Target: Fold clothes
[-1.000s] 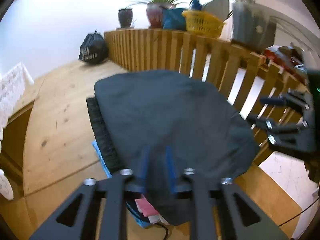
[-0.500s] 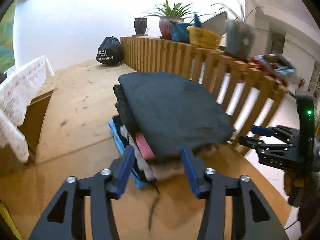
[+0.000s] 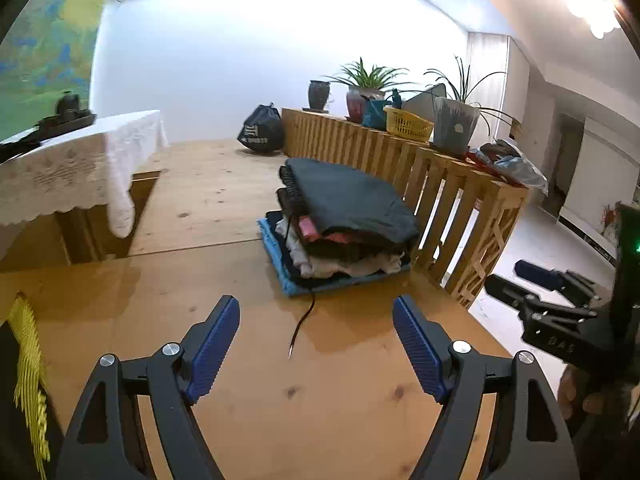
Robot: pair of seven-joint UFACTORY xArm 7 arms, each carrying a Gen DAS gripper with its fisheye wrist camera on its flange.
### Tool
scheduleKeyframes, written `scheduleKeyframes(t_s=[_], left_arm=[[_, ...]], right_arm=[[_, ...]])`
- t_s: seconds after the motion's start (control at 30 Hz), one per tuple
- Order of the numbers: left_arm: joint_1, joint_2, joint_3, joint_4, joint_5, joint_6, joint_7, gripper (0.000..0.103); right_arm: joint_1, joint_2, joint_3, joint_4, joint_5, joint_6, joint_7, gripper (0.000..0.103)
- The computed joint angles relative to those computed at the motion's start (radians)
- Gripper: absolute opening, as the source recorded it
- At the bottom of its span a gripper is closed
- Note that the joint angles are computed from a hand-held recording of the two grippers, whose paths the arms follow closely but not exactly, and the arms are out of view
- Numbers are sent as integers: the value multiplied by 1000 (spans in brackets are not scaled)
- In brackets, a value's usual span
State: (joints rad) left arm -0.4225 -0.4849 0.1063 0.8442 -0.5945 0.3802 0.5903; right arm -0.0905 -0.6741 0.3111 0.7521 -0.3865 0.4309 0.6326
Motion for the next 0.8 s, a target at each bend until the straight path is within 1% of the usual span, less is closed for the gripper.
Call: scheduleKeyframes(t_s=[0.1,0.17,0.3,0.5,0.57,0.67,0.8], left_arm=[[68,-131,-44,-105,78,30,-59,77],[79,-216,-52,-171,117,28,-76,77],[104,-356,-70,-263,209,51,-130,77],[99,-526,-55,-348,285,111,-181,78],[111,-579,-57,-373,304,130,-202,78],[117,-640,-32,-391,327,180,-210,78],[174,-706,-26,-417,362,213,-230,78]], right_arm=[[-4,-75,57,-24,-8,83,52,72],[-5,-120,92,-31,-11,156,95,72],[80,-215,67,-101,44,174,139,72],[136,-289,95,-140,66,246,154,72],[155,-308,104,-146,70,264,152,72],[171,-333,131,-146,64,293,152,72],[194,-361,153,-151,65,316,159,72]])
